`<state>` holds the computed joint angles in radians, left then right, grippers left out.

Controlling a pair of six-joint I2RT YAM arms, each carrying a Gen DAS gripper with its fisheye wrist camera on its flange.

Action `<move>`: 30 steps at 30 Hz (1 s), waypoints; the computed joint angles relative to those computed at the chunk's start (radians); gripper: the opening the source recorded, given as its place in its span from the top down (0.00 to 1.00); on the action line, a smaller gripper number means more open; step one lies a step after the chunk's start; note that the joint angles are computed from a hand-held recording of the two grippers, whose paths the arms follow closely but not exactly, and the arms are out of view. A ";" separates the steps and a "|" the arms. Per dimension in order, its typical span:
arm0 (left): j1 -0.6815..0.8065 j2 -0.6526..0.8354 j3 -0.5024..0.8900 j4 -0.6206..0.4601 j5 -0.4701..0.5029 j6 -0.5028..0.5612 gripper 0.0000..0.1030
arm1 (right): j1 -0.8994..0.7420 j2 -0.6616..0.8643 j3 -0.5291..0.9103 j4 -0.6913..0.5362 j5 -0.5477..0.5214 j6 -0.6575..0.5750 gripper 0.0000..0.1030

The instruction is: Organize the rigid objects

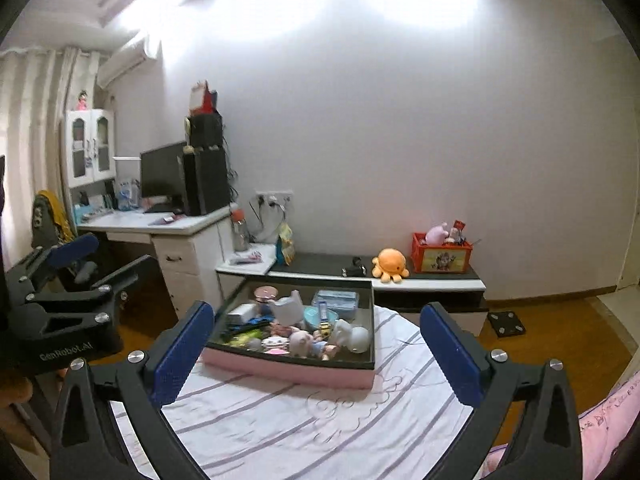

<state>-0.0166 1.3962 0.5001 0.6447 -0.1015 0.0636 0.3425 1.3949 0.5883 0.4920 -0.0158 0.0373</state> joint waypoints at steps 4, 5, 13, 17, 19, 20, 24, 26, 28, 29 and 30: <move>-0.028 -0.224 -0.119 -0.070 -0.014 -0.003 0.00 | 0.049 -0.174 -0.101 -0.033 0.041 0.019 0.00; -0.044 -0.271 -0.138 -0.091 -0.031 0.003 0.00 | 0.061 -0.212 -0.116 -0.054 0.052 0.022 0.00; -0.170 -0.620 -0.248 -0.249 -0.205 0.011 0.00 | 0.171 -0.498 -0.217 -0.160 0.158 0.016 0.00; -0.216 -0.802 -0.274 -0.372 -0.268 0.004 0.00 | 0.233 -0.610 -0.244 -0.214 0.218 0.015 0.00; -0.244 -0.872 -0.281 -0.420 -0.307 0.006 0.00 | 0.274 -0.671 -0.262 -0.241 0.262 0.009 0.00; -0.266 -0.927 -0.286 -0.456 -0.336 0.008 0.00 | 0.294 -0.696 -0.266 -0.254 0.282 0.007 0.00; -0.331 -1.070 -0.291 -0.569 -0.406 0.014 0.00 | 0.394 -0.806 -0.285 -0.320 0.383 0.002 0.00; -0.372 -1.137 -0.285 -0.633 -0.447 0.011 0.00 | 0.433 -0.846 -0.289 -0.346 0.424 0.001 0.00; -0.393 -1.176 -0.285 -0.659 -0.466 0.011 0.00 | 0.473 -0.884 -0.290 -0.374 0.463 0.001 0.00; -0.402 -1.198 -0.282 -0.680 -0.468 0.007 0.00 | 0.494 -0.900 -0.293 -0.382 0.484 -0.001 0.00; -0.408 -1.206 -0.278 -0.694 -0.471 0.000 0.00 | 0.515 -0.916 -0.293 -0.394 0.505 -0.004 0.00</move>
